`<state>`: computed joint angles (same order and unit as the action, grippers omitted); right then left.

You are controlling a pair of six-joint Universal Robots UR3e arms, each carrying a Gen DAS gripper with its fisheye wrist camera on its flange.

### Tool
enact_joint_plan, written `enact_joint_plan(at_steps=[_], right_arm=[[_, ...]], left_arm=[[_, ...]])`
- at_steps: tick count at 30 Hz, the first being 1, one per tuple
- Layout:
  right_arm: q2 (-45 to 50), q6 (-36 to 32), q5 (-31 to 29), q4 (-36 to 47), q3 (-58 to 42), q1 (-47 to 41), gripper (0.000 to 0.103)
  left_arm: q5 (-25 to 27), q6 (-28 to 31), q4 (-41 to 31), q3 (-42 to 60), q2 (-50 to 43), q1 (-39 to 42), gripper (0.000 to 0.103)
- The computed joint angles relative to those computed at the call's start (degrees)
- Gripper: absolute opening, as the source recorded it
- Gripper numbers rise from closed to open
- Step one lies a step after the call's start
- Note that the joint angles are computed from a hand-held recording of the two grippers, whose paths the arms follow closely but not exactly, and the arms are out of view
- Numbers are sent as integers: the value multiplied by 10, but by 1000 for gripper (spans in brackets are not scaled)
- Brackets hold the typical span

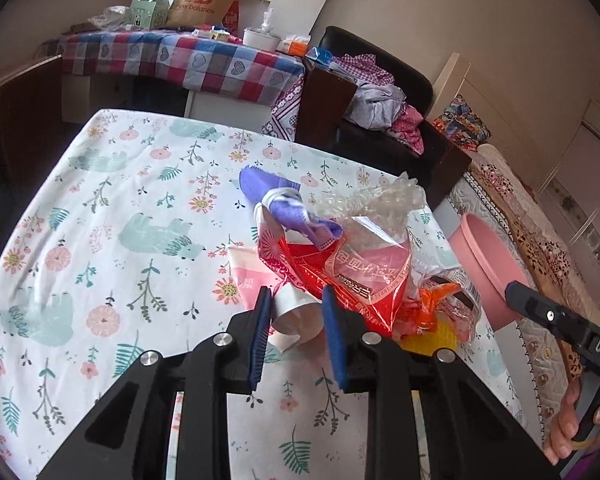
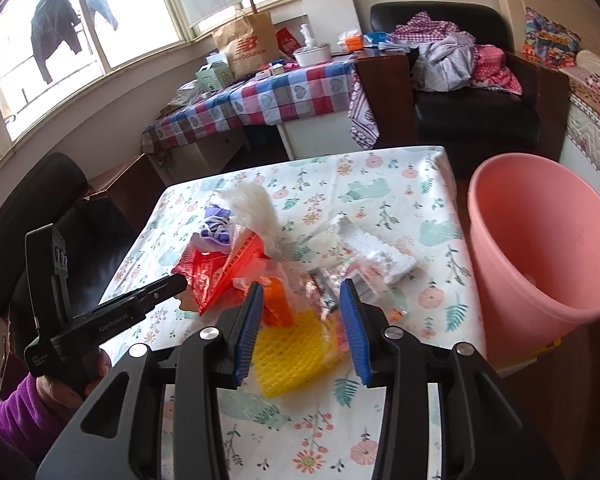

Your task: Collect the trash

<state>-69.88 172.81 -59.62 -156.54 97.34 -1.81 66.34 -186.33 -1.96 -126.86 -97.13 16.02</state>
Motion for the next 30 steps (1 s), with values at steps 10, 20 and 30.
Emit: enact_joint_plan(at_steps=[10, 20, 30], right_arm=[[84, 1, 5, 59, -143, 54, 40], [180, -7, -43, 129, -339, 124, 40], [310, -37, -132, 221, -569, 183, 40]], left_arm=[[-3, 50, 16, -107, 127, 42, 23], [-69, 80, -32, -181, 225, 135, 23], [-96, 88, -47, -195, 248, 166, 23]])
